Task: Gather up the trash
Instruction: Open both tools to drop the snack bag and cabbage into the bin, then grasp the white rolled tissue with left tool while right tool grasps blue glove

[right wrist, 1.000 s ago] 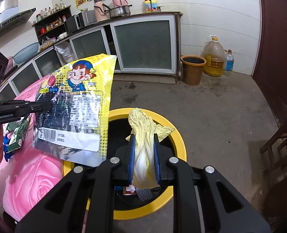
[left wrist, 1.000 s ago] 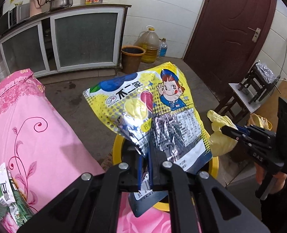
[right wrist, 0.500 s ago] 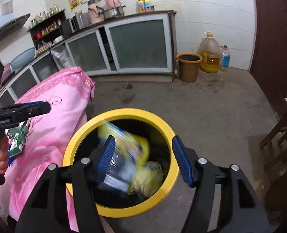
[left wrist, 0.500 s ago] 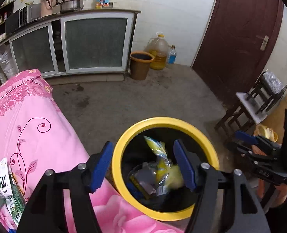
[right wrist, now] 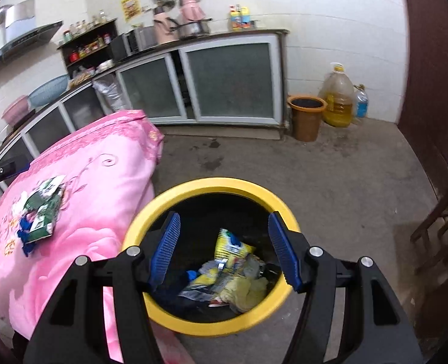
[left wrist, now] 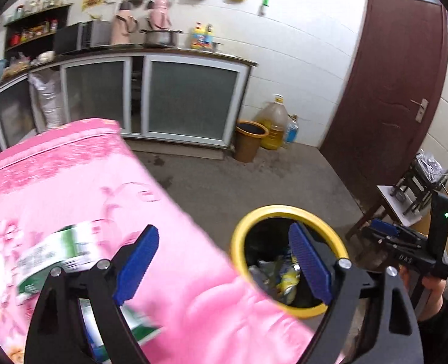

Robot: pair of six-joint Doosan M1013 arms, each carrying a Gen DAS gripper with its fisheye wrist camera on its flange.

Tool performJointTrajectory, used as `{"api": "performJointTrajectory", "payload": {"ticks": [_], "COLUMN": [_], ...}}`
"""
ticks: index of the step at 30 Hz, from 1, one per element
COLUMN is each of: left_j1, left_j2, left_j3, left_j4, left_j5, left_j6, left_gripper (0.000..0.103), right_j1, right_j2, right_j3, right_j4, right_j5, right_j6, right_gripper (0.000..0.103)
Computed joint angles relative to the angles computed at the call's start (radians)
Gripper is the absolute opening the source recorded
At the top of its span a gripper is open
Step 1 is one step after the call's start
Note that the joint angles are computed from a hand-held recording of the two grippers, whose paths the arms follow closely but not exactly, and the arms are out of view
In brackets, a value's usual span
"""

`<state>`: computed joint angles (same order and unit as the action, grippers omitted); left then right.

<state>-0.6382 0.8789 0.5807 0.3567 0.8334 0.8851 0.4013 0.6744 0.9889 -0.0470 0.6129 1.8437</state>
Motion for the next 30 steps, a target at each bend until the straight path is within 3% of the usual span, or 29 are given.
{"api": "performJointTrajectory", "payload": {"ticks": [3, 7, 14, 19, 24, 30], "left_j1": [0.008, 0.021, 0.048, 0.064, 0.075, 0.098], "left_j2": [-0.101, -0.218, -0.346, -0.371, -0.357, -0.330], "left_j3": [0.182, 0.386, 0.605, 0.665, 0.672, 0.645], "left_j4": [0.111, 0.273, 0.435, 0.482, 0.469, 0.427], "left_j5": [-0.045, -0.036, 0.028, 0.073, 0.078, 0.068], "left_j6": [-0.097, -0.224, -0.361, -0.363, -0.269, -0.240], "left_gripper": [0.085, 0.086, 0.091, 0.091, 0.091, 0.091], "right_j1": [0.022, 0.054, 0.111, 0.153, 0.194, 0.231], "right_j2": [0.014, 0.040, 0.129, 0.204, 0.235, 0.342], "right_j3": [-0.034, -0.086, -0.244, -0.378, -0.428, -0.630], "right_j4": [0.030, 0.087, 0.178, 0.240, 0.344, 0.398], "right_j5": [0.009, 0.009, 0.101, 0.200, 0.236, 0.369], "right_j6": [-0.066, -0.165, -0.299, -0.388, -0.522, -0.615], "right_gripper": [0.059, 0.059, 0.059, 0.059, 0.059, 0.059]}}
